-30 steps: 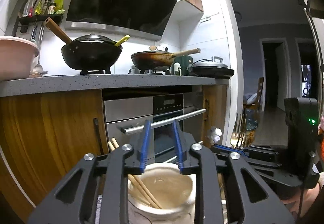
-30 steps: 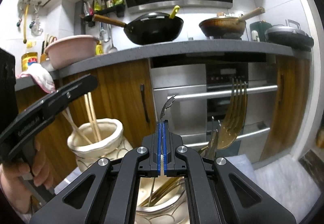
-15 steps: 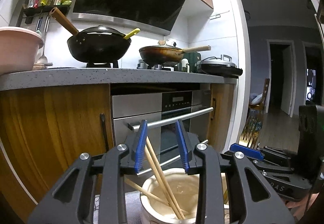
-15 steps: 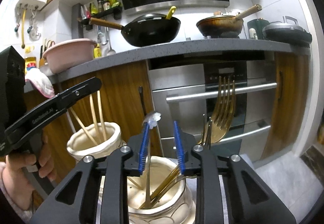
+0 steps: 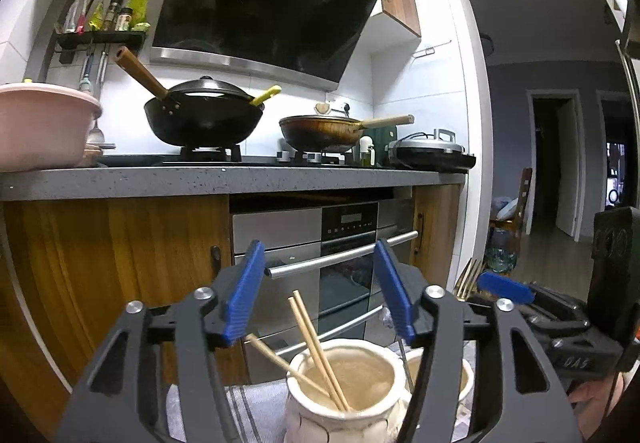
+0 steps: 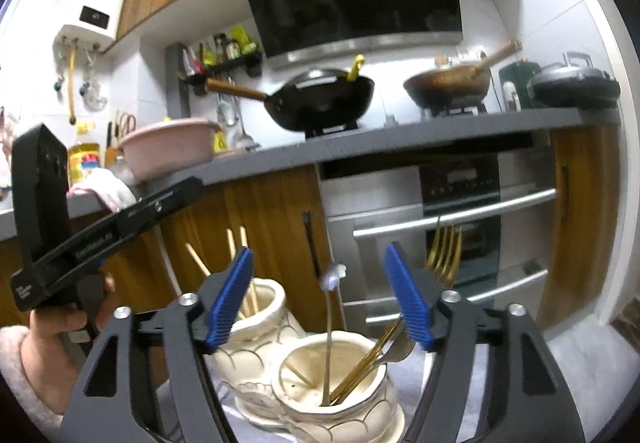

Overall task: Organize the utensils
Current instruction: 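Drop the chopstick into the tall cup while the right tool drops the spoon into the short cup, then move both open tools back over the remaining chopsticks and spatulas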

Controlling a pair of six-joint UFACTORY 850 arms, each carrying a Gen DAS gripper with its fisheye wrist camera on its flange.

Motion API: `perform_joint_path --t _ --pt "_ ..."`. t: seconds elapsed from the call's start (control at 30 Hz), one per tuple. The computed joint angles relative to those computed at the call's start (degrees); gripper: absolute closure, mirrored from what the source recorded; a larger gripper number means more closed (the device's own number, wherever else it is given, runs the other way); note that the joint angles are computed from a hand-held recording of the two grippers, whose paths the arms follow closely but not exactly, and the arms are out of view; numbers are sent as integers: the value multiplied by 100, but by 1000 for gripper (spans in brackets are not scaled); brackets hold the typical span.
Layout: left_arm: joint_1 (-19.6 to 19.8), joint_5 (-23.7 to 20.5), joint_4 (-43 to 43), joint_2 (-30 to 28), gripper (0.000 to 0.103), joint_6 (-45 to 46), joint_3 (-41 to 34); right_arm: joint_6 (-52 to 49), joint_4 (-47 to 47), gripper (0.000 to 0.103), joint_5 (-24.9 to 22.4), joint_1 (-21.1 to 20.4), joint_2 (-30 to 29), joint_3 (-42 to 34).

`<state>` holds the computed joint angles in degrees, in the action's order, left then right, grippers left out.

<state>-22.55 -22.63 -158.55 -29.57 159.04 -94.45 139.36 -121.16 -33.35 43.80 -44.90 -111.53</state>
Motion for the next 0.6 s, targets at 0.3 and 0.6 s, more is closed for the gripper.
perform_joint_path --t 0.3,0.6 --pt "58 -331 -726 810 5 287 1271 742 -485 5 -607 155 578 860" --pt "-96 -69 -1308 1201 5 924 1912 277 234 5 -885 337 749 1190"
